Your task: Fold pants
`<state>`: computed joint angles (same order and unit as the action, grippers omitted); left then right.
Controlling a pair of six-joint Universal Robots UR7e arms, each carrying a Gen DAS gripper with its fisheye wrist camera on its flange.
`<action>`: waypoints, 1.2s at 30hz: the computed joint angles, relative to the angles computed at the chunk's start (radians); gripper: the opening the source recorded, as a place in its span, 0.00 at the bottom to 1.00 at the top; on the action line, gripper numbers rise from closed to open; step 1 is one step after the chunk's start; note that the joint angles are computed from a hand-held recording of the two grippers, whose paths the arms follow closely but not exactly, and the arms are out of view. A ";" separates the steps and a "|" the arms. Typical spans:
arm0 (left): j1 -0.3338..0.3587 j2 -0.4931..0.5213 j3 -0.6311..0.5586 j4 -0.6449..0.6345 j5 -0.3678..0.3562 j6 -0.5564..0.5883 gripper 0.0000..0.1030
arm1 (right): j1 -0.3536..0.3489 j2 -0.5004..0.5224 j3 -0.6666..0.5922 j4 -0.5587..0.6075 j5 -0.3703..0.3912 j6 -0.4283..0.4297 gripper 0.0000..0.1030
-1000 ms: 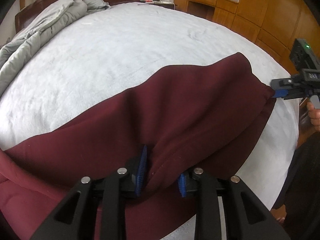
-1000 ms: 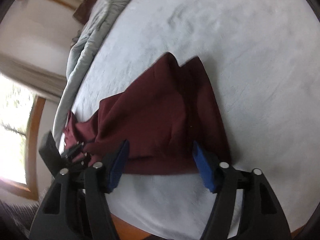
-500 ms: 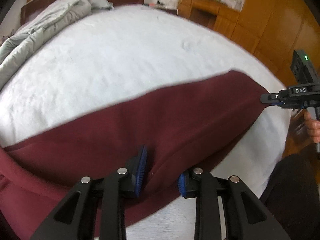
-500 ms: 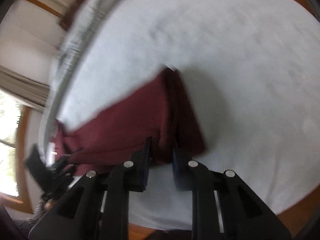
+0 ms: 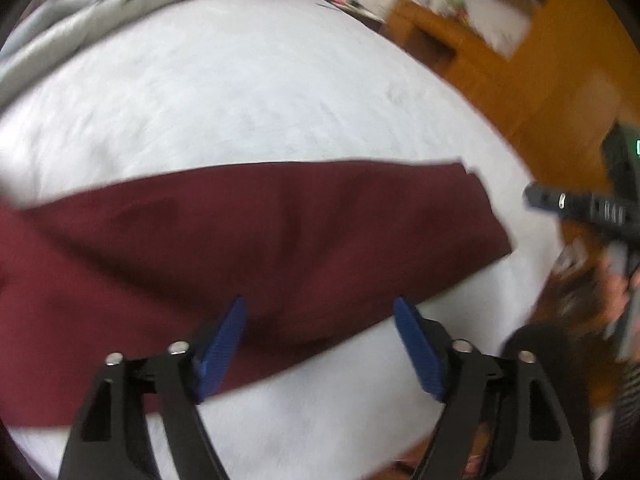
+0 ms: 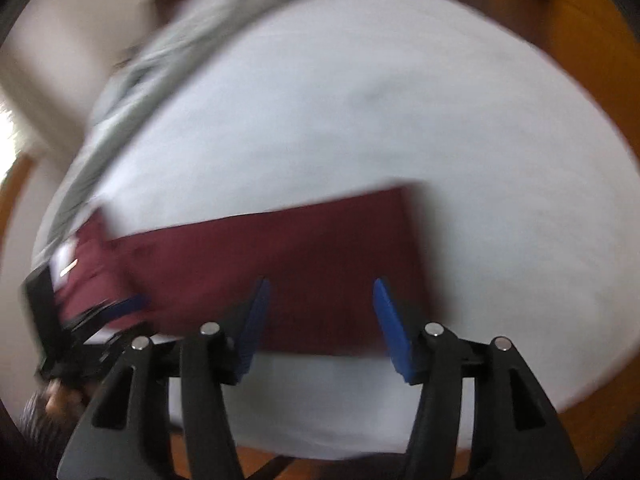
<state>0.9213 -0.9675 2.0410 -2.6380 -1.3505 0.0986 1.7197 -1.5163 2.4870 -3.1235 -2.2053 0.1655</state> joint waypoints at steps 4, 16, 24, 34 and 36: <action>0.078 -0.099 -0.021 0.067 0.070 -0.103 0.85 | 0.060 0.250 -0.149 0.002 0.159 -0.149 0.63; 0.227 -0.112 -0.170 0.157 0.264 -0.218 0.85 | 0.080 0.653 -0.440 0.132 0.174 -0.293 0.39; 0.234 -0.050 -0.346 0.261 0.332 -0.173 0.85 | 0.074 0.687 -0.418 0.073 0.176 -0.294 0.08; 0.244 0.334 -0.979 0.905 0.577 -0.370 0.84 | 0.038 0.703 -0.395 0.009 0.238 -0.268 0.10; 0.252 0.409 -1.111 1.056 0.601 -0.449 0.84 | 0.031 0.703 -0.392 -0.001 0.254 -0.266 0.10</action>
<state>1.1732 -0.5588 0.9300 -1.5819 -0.7492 -0.3509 1.7511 -0.8137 2.0946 -3.1245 -1.9509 -0.1009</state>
